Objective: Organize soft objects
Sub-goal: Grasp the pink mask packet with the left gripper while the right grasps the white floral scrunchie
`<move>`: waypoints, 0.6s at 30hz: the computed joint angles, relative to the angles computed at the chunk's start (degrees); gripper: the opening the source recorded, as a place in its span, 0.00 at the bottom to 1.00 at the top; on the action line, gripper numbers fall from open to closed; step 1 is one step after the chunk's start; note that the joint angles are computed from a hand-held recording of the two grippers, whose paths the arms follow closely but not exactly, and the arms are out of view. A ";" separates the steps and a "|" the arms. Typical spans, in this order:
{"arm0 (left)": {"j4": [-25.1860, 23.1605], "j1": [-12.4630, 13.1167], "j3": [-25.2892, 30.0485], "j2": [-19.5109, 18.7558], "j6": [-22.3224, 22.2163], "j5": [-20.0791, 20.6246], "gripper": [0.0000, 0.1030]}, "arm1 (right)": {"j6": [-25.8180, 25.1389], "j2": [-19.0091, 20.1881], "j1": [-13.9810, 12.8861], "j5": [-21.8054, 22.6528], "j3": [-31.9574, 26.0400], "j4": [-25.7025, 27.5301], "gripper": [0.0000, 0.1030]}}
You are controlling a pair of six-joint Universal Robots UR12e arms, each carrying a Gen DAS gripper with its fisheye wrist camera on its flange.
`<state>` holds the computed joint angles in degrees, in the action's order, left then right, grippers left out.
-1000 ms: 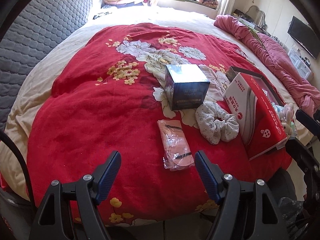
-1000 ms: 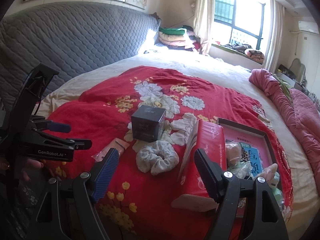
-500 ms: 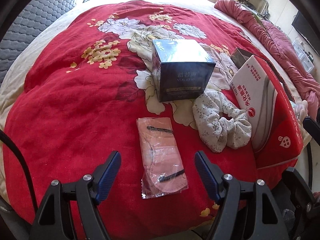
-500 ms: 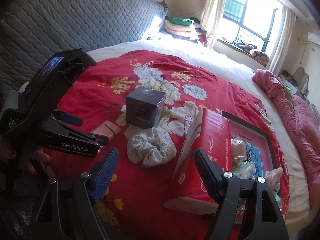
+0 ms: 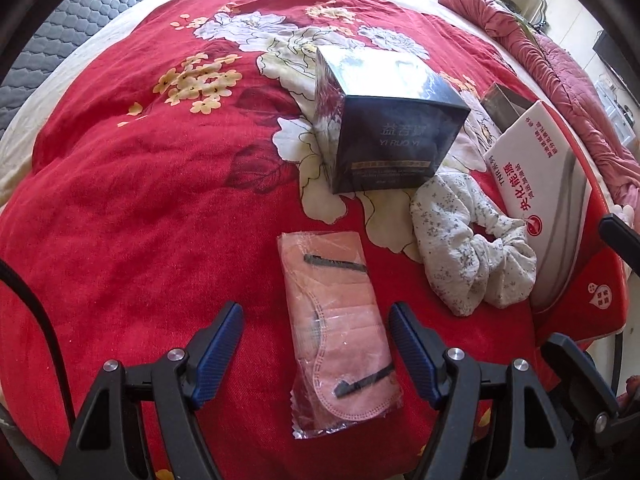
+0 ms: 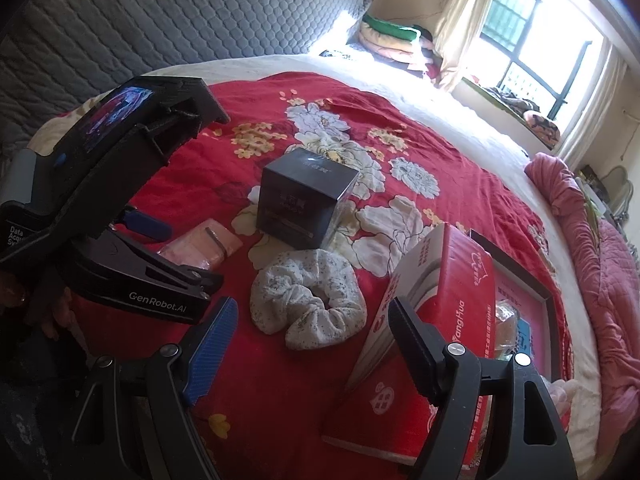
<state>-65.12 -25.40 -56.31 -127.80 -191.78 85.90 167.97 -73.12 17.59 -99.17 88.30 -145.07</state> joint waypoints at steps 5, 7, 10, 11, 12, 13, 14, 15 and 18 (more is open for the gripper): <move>0.98 0.84 -0.62 0.08 -0.12 -1.72 0.59 | -3.31 2.06 0.67 -1.05 -2.39 3.52 0.77; 1.42 1.21 -1.00 0.26 -0.34 -2.37 0.53 | -4.60 2.96 1.03 -1.65 -3.30 5.05 0.77; 1.65 1.92 -1.30 0.32 -0.65 -3.95 0.42 | -6.56 4.28 1.65 -3.55 -4.28 6.05 0.77; 1.61 2.15 -1.39 0.32 -0.67 -4.45 0.37 | -6.48 4.76 1.73 -3.92 -4.73 6.50 0.77; 1.67 2.40 -1.49 0.34 -0.86 -4.99 0.34 | -5.93 5.13 1.68 -3.86 -5.06 6.75 0.77; 2.04 2.73 -1.90 0.54 -1.26 -6.09 0.33 | -5.04 5.54 1.60 -3.60 -5.53 7.32 0.77; 2.31 2.95 -2.17 0.67 -1.53 -6.81 0.32 | -4.58 5.89 1.50 -3.27 -6.03 8.17 0.77; 2.47 3.10 -2.27 0.68 -1.70 -7.33 0.32 | -4.43 6.24 1.53 -3.43 -6.39 8.46 0.77; 2.69 2.94 -2.20 0.59 -0.97 -6.87 0.32 | -4.22 7.68 1.87 -5.73 -7.95 9.94 0.77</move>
<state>-62.43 -22.45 -58.51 -127.20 -192.75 79.03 163.76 -65.44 19.46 -104.89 80.35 -135.13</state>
